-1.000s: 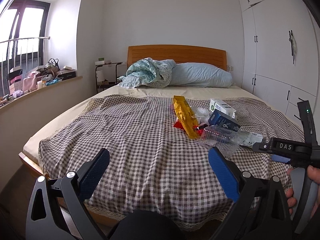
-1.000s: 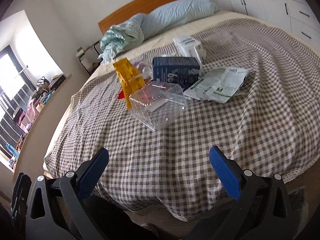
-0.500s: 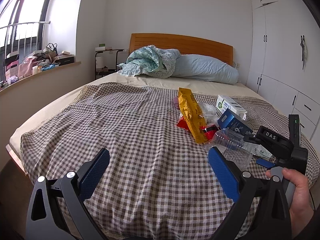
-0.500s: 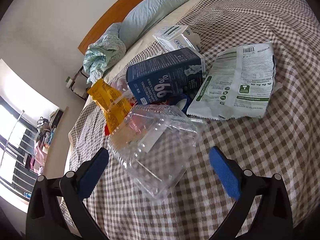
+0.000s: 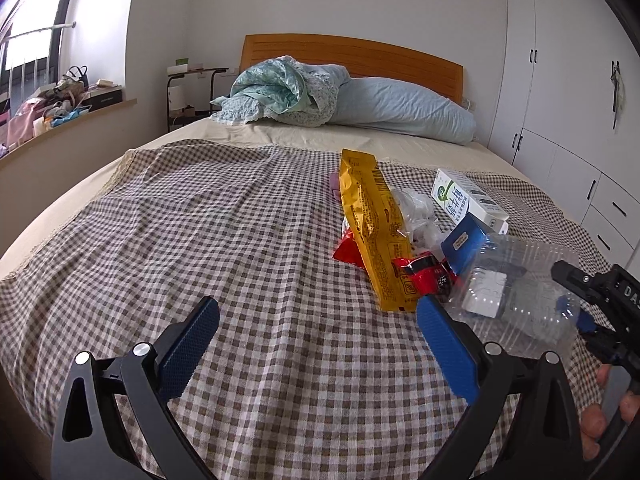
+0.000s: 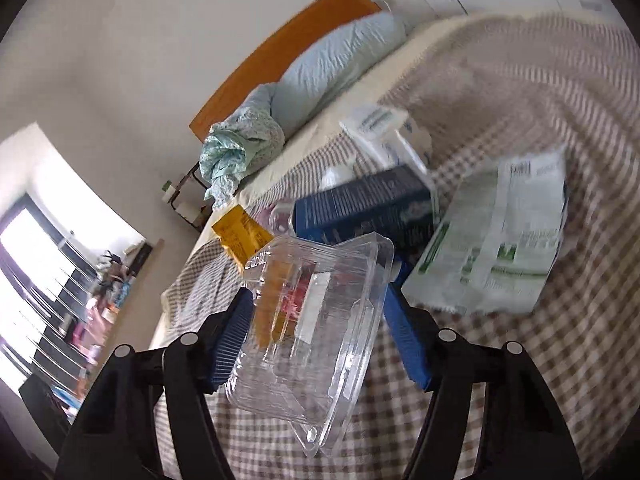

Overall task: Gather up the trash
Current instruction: 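Grasp the yellow wrapper with the left tool while the right tool grasps the clear plastic box, then carry both items to the floral trash bag and open both tools to drop them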

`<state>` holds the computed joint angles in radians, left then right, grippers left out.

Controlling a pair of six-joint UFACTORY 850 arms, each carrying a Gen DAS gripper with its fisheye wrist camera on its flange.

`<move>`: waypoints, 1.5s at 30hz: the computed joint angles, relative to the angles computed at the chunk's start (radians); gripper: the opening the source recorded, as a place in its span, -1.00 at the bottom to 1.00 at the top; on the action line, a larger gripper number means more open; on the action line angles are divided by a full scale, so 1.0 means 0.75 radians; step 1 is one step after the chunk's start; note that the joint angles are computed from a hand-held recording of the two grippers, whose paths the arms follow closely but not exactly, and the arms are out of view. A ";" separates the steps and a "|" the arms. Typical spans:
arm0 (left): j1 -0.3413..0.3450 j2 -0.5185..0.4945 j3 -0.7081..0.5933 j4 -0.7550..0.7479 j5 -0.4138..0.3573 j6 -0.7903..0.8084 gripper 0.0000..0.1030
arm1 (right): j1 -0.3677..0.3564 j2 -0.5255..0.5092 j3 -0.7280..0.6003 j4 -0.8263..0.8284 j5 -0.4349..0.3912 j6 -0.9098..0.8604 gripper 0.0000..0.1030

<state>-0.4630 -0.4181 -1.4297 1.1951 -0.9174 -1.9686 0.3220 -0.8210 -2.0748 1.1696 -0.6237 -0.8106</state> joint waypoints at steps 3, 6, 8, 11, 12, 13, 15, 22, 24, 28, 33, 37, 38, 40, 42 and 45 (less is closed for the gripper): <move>0.073 -0.043 -0.048 -0.048 0.213 0.013 0.70 | 0.027 0.069 0.097 -0.020 0.193 -0.181 0.26; 0.142 -0.118 -0.126 -0.218 0.385 0.039 0.31 | 0.037 0.051 0.083 -0.187 0.235 -0.106 0.26; 0.166 -0.175 -0.182 -0.243 0.421 0.064 0.18 | 0.040 -0.001 0.016 -0.300 0.210 -0.012 0.26; 0.191 -0.272 -0.317 -0.365 0.367 0.248 -0.17 | 0.039 -0.010 0.006 -0.318 0.192 -0.002 0.26; 0.204 -0.284 -0.330 -0.407 0.419 0.298 -0.19 | 0.041 -0.020 -0.008 -0.327 0.184 0.006 0.26; 0.219 -0.296 -0.341 -0.474 0.485 0.361 -0.22 | 0.046 -0.025 -0.017 -0.349 0.177 0.027 0.27; 0.241 -0.309 -0.348 -0.611 0.576 0.467 -0.80 | 0.047 -0.045 -0.045 -0.384 0.141 0.065 0.27; 0.155 -0.143 -0.156 -0.196 0.390 0.032 -1.00 | 0.056 -0.018 -0.014 -0.273 0.083 -0.088 0.23; 0.106 -0.089 -0.123 -0.101 0.243 -0.005 -1.00 | 0.058 0.025 0.040 -0.171 0.096 -0.232 0.21; 0.034 -0.002 -0.074 -0.041 0.079 -0.060 -1.00 | 0.069 0.119 0.170 -0.081 0.178 -0.472 0.18; -0.059 0.054 -0.074 -0.024 0.001 -0.004 -1.00 | 0.027 0.260 0.317 0.090 0.282 -0.701 0.17; -0.145 0.055 -0.129 0.009 -0.058 0.039 -1.00 | -0.039 0.346 0.374 0.142 0.338 -0.790 0.17; -0.168 0.053 -0.145 0.019 -0.065 0.037 -1.00 | -0.059 0.365 0.386 0.158 0.345 -0.813 0.17; -0.209 0.034 -0.190 0.027 -0.072 0.053 -1.00 | -0.099 0.407 0.420 0.188 0.368 -0.865 0.17; -0.247 0.000 -0.254 0.003 -0.078 0.099 -1.00 | -0.140 0.442 0.453 0.217 0.388 -0.928 0.17; -0.304 -0.063 -0.355 -0.036 -0.037 0.154 -1.00 | -0.208 0.493 0.517 0.279 0.423 -1.066 0.17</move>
<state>-0.6911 -0.4656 -1.6960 1.1681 -0.9449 -1.8533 0.1657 -0.4510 -1.6872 1.3791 -0.3064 -1.6101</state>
